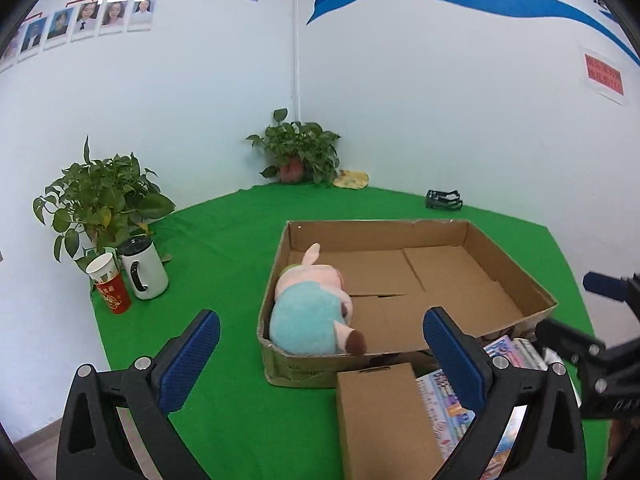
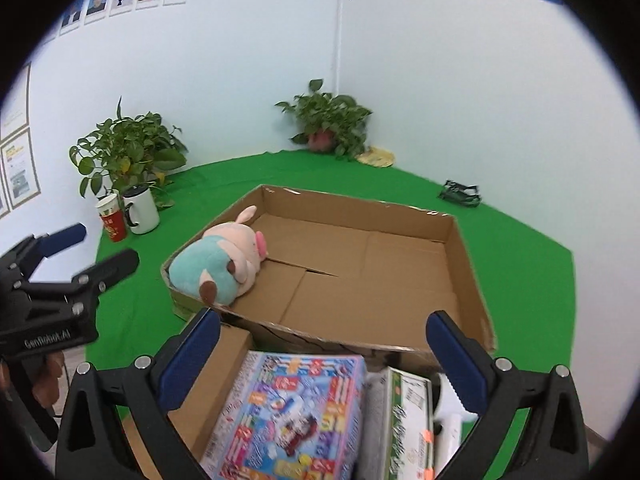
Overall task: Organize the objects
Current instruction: 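Lower the pig into the box and open the right gripper, then grasp the long brown cardboard box with the left gripper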
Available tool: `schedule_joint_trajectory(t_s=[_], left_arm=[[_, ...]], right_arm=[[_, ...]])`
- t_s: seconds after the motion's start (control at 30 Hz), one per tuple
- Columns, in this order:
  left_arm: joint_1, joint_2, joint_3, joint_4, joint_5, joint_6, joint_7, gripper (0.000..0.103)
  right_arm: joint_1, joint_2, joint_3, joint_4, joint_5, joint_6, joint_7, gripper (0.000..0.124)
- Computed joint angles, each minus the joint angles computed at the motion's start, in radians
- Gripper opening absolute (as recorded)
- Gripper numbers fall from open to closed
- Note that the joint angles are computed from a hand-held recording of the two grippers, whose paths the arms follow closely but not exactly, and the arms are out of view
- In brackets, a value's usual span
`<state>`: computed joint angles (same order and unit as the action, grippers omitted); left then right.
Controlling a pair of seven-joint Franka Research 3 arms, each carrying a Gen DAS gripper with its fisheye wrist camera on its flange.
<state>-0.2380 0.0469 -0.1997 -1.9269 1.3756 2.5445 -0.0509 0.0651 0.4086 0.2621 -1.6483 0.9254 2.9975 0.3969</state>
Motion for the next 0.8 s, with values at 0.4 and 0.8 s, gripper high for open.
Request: schedule_joint_trajectory(t_s=[0.4,0.8], left_arm=[[-0.005,0.033,-0.001,-0.022,-0.297,0.128,0.228,0.012],[0.015,-0.001,0.019,-0.099,-0.285,0.257,0.115,0.098]], right_arm=[[-0.065,-0.087,0.021,-0.121,0.287,0.001,-0.258,0.014],[-0.014,-0.102,-0.090,-0.153,0.337,-0.106,-0.319,0.102]])
